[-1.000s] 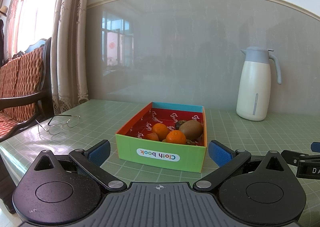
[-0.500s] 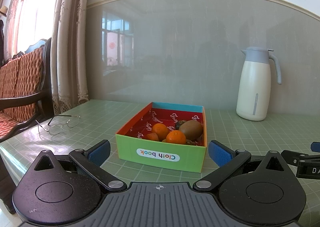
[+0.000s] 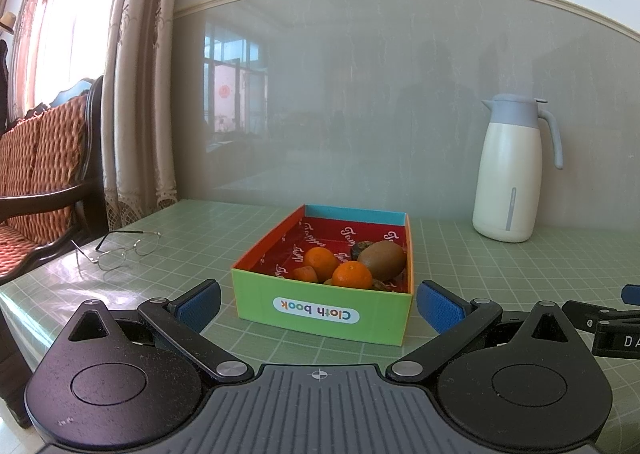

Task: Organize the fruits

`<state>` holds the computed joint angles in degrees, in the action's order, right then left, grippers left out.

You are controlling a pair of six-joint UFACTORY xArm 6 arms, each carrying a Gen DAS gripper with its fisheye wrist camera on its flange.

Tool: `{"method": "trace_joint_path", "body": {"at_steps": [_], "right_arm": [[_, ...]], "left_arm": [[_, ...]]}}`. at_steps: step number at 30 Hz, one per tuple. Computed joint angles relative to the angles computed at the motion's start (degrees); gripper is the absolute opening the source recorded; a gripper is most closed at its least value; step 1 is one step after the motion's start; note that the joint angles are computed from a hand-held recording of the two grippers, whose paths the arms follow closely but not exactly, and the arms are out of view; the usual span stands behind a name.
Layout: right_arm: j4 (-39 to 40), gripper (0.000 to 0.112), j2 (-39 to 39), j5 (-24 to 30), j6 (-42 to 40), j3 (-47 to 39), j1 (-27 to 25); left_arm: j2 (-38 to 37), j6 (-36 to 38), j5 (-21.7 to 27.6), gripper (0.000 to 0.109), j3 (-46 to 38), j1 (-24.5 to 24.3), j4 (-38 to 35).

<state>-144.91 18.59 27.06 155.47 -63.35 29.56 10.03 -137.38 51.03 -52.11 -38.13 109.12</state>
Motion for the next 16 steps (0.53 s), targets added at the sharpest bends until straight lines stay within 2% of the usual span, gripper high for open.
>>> {"method": "trace_joint_path", "body": {"at_steps": [10, 16], "right_arm": [[-0.06, 0.103, 0.02, -0.03, -0.01, -0.04, -0.02], [-0.06, 0.103, 0.04, -0.04, 0.12, -0.05, -0.02]], "left_arm": [[0.10, -0.27, 0.63, 0.103, -0.03, -0.10, -0.01], [-0.72, -4.91, 0.72, 0.103, 1.39, 0.29, 4.03]]}}
